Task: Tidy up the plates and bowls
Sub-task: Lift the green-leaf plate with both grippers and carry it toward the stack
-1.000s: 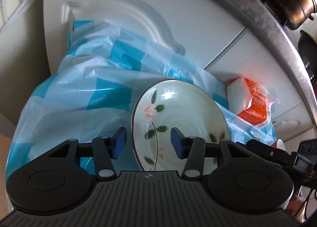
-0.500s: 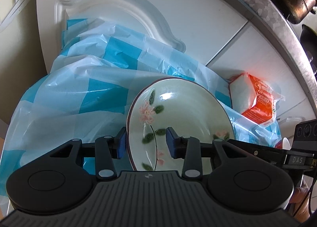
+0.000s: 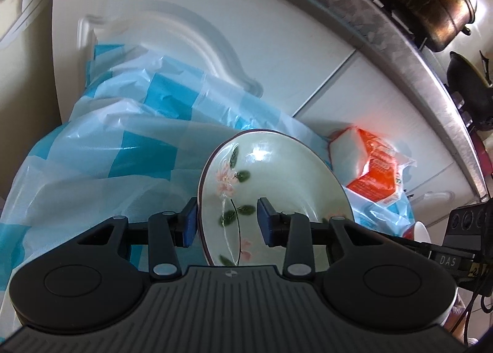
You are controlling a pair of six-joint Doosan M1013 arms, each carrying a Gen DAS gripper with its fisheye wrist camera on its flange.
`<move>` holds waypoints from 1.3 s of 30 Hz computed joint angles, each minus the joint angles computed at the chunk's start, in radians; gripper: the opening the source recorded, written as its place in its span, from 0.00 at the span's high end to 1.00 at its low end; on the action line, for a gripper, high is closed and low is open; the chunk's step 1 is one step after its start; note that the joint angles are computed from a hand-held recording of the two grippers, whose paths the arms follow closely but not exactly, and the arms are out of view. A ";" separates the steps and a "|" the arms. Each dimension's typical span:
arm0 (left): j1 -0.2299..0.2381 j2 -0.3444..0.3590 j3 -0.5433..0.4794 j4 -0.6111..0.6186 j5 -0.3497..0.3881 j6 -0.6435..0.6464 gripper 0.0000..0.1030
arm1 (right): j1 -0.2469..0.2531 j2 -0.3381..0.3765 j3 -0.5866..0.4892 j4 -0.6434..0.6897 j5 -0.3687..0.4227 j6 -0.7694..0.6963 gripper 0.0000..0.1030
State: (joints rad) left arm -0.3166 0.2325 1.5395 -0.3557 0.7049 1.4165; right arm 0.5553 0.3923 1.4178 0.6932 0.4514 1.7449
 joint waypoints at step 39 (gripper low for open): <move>-0.035 -0.358 0.254 -0.007 -0.048 0.003 0.62 | 0.228 -0.236 0.213 -0.570 -0.258 0.619 0.24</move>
